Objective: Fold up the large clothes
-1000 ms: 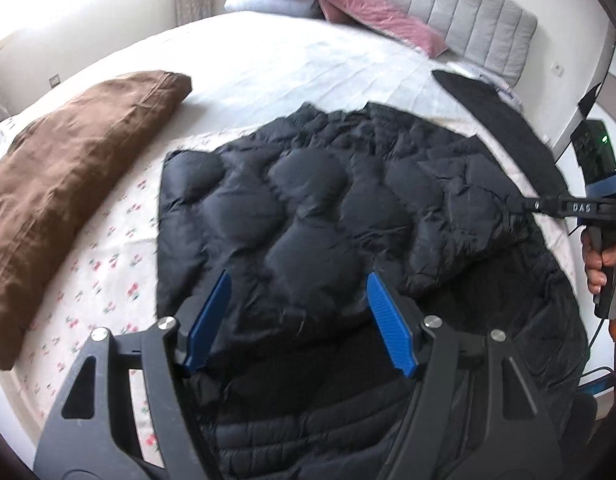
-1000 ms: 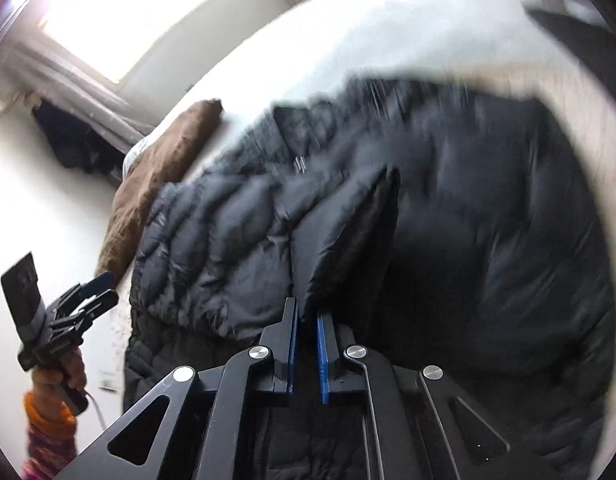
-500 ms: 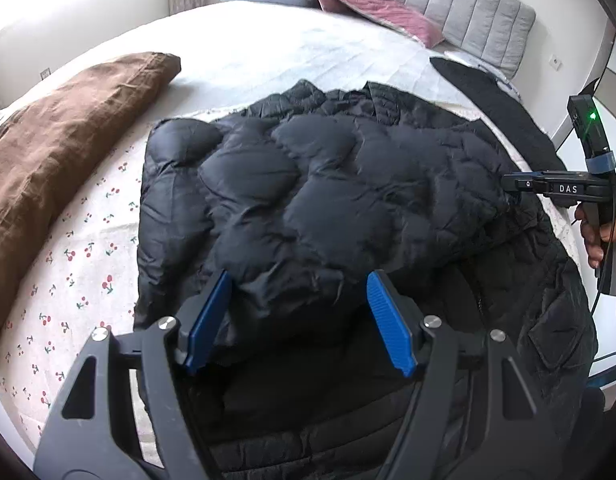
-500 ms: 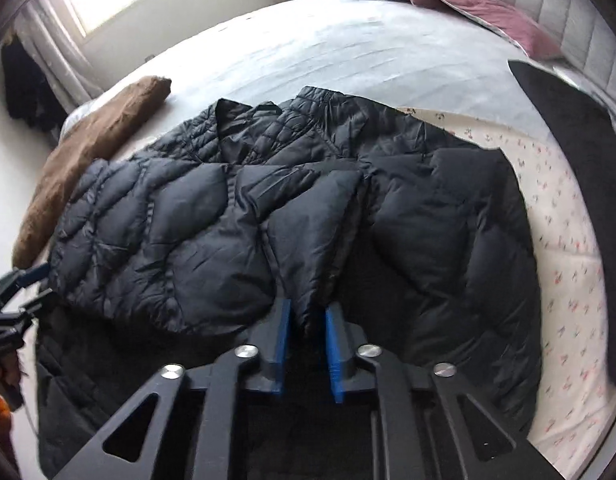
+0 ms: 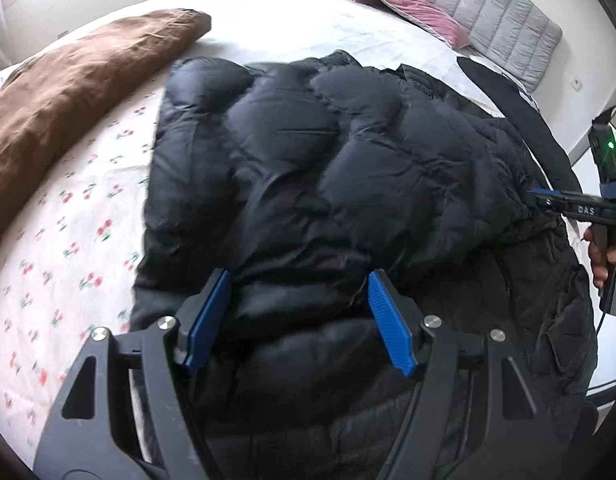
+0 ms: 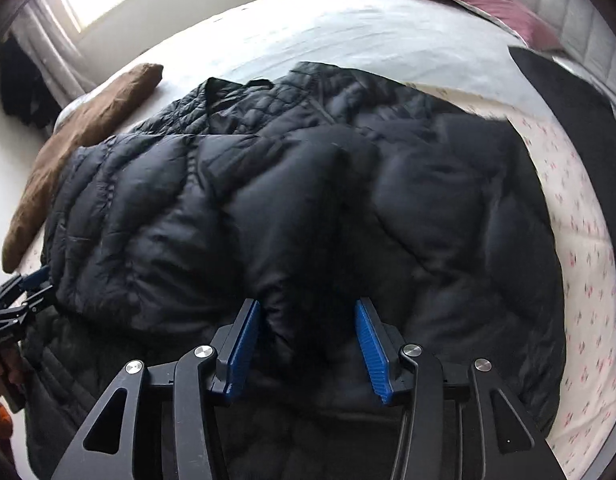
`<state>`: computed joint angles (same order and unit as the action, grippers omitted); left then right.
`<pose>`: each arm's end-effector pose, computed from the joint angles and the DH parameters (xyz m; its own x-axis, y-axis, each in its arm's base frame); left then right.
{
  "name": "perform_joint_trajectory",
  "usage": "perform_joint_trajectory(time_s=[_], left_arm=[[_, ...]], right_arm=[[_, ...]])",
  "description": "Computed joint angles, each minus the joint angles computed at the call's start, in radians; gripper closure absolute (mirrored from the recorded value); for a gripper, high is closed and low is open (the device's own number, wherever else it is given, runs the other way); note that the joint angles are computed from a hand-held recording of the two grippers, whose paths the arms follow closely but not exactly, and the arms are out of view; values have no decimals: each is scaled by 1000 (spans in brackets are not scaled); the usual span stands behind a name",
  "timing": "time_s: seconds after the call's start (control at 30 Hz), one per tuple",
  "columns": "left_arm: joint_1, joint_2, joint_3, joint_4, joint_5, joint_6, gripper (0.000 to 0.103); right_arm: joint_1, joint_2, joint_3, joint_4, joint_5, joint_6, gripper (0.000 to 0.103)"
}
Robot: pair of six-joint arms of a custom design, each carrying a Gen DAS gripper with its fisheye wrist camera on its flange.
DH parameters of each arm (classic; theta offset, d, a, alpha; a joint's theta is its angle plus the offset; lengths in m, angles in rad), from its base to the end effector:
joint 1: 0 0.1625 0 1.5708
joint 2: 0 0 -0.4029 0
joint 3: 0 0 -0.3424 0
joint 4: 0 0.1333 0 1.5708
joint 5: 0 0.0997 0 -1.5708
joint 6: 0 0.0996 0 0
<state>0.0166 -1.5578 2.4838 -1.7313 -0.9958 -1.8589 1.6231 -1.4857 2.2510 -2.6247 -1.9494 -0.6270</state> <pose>-0.2219 -0.1912 0.1624 -0.7943 -0.2517 -0.5529 0.1430 0.8071 -0.5728 0.1174 -0.3975 0.2664 -0.7265 -0.5159 0.4539 -0.5882 0.8084 -0.0226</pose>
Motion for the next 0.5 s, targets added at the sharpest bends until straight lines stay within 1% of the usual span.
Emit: perform_joint_trajectory(time_s=[0.07, 0.17, 0.23, 0.33, 0.5], left_arm=[[-43, -7, -31, 65, -21, -42, 31], [-121, -11, -76, 158, -51, -119, 27], [-172, 8, -126, 225, -90, -185, 23], [-232, 30, -185, 283, -142, -247, 22], [-320, 84, -274, 363, -219, -326, 16]], right_arm=[[-16, -73, -13, 83, 29, -7, 54], [-35, -194, -34, 207, 80, -32, 51], [-43, -277, -47, 289, 107, -47, 42], [-58, -400, -74, 414, 137, -64, 35], [-107, -561, -107, 581, 162, -98, 30]])
